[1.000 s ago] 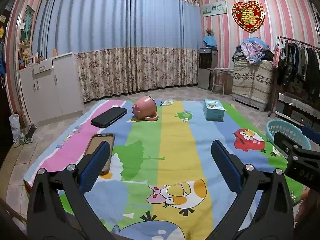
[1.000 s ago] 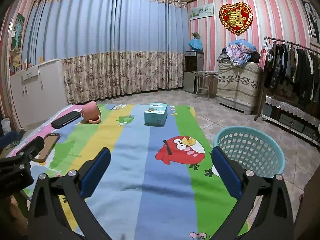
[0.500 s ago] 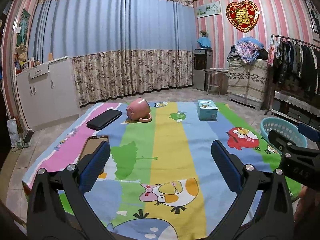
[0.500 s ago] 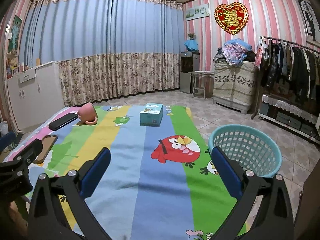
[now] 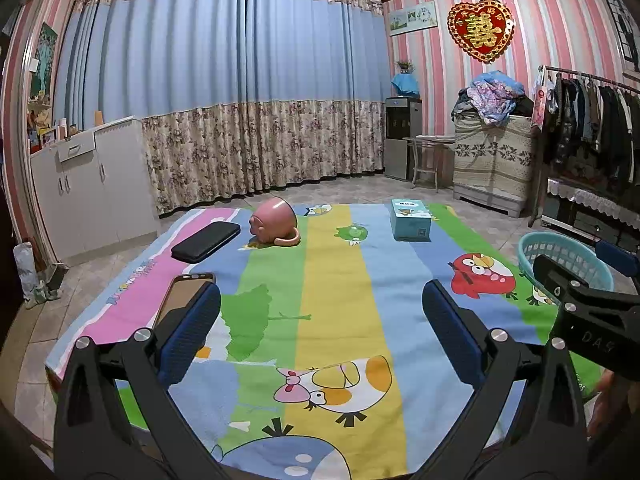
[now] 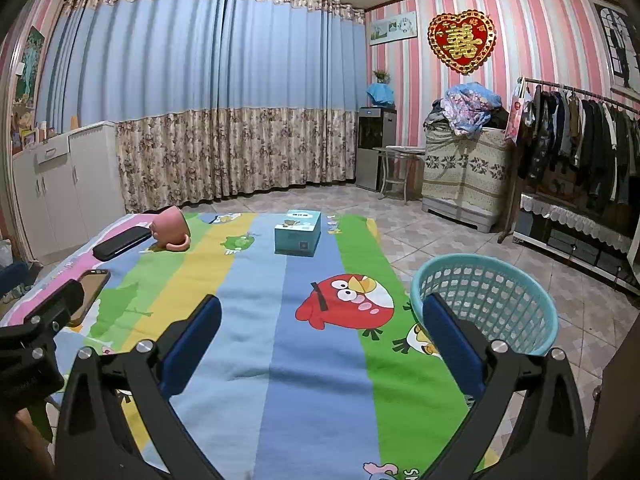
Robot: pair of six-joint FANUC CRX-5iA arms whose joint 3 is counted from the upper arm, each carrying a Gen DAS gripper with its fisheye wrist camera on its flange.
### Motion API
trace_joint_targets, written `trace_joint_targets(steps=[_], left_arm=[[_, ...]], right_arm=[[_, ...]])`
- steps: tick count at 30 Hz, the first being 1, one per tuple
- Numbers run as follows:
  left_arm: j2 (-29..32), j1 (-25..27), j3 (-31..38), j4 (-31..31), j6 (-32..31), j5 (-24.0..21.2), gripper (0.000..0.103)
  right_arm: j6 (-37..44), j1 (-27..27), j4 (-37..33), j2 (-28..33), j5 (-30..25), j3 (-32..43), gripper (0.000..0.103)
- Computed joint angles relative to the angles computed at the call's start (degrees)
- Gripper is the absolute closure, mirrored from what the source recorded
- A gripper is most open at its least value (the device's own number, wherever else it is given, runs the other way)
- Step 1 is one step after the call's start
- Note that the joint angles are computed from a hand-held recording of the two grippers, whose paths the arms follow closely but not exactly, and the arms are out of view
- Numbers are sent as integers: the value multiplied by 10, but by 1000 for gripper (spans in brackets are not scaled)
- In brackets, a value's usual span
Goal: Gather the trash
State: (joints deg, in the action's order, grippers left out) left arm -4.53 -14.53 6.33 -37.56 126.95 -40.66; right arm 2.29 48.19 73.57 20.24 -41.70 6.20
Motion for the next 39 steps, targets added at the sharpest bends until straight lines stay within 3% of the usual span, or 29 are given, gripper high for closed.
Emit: trace_joint_targets(steps=[39], left_arm=[[-12, 15, -12, 23, -19, 23, 5]], right_arm=[[-9, -5, 12, -2, 0, -6, 5]])
